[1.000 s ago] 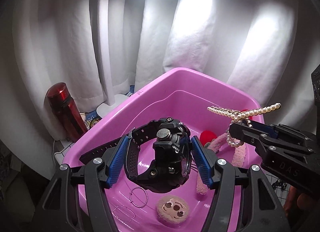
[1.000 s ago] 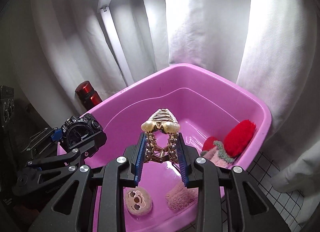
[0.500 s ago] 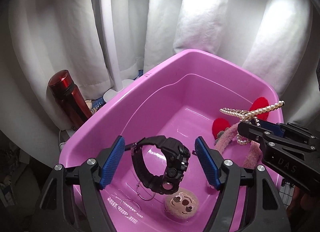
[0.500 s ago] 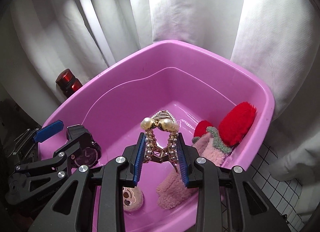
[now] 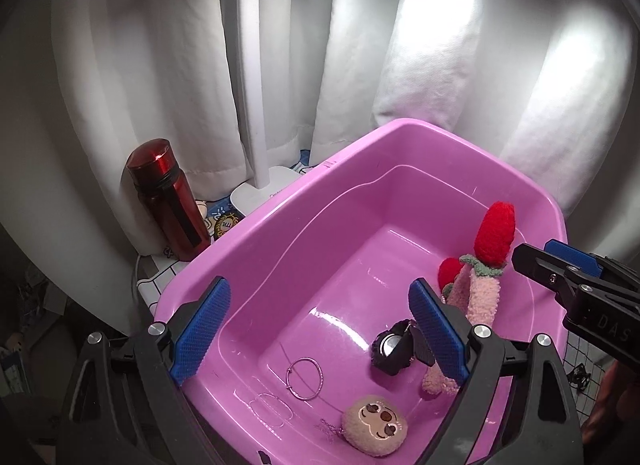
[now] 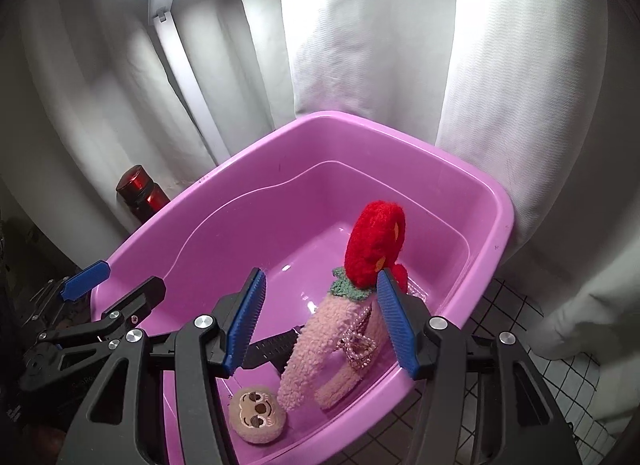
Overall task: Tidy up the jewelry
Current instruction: 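Open both tools to drop the watch and pearl clip into the tub, then move both tools back toward the bangle and black clip on the table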
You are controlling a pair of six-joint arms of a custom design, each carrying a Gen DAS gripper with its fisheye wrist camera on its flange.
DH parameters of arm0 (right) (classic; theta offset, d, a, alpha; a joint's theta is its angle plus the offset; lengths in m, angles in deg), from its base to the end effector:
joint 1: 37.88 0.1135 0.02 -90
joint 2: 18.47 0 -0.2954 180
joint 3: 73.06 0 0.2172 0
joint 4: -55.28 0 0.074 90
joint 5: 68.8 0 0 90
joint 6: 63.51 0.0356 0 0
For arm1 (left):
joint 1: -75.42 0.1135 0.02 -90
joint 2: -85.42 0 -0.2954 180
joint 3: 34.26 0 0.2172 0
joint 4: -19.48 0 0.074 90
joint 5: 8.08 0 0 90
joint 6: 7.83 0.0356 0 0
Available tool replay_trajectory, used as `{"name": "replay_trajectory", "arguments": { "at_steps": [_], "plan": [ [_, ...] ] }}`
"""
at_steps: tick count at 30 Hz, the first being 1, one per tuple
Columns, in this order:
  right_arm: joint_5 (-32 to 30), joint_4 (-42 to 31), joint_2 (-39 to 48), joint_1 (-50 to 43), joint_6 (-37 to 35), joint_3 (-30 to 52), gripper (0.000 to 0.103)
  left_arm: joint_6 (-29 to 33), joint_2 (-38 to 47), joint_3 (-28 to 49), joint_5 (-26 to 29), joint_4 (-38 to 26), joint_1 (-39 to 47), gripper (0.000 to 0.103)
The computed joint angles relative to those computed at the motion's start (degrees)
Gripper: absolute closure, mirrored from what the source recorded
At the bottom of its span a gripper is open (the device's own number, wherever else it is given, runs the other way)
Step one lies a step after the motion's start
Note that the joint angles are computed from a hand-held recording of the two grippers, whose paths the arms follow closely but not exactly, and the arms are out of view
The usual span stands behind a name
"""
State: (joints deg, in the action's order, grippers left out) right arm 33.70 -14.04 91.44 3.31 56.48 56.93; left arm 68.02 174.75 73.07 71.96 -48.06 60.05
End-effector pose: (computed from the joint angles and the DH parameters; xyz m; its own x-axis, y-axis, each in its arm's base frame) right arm 0.3028 0.2547 0.3834 -0.7619 -0.0183 -0.6474 -0.1798 0.9663 0.1844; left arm 0.2850 -0.0720 0.3930 -0.7487 -0.0439 -0.6614 -0.0312 0.9990 -0.0310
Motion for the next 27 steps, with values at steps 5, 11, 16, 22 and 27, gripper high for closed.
{"name": "replay_trajectory", "arguments": {
  "at_steps": [5, 11, 16, 22, 27],
  "plan": [
    [1.2, 1.5, -3.2, 1.1, 1.0, -4.0, 0.047, -1.4, -1.3, 0.5, -1.3, -1.5, -1.0, 0.014],
    [2.6, 2.6, -7.8, 2.5, 2.1, -8.6, 0.047, -3.1, -3.4, 0.6, -3.2, -3.1, -2.8, 0.014],
    [4.3, 2.6, -12.2, 3.8, 3.1, -12.5, 0.047, -5.3, -4.8, 0.8, -4.5, -4.8, -5.0, 0.014],
    [7.2, 1.1, -17.5, 6.0, 4.9, -16.3, 0.047, -7.9, -6.4, 1.4, -6.6, -6.6, -8.9, 0.014],
    [9.6, -0.9, -22.3, 8.1, 7.2, -19.7, 0.047, -11.0, -7.4, 1.9, -9.5, -8.5, -14.6, 0.014]
  ]
}}
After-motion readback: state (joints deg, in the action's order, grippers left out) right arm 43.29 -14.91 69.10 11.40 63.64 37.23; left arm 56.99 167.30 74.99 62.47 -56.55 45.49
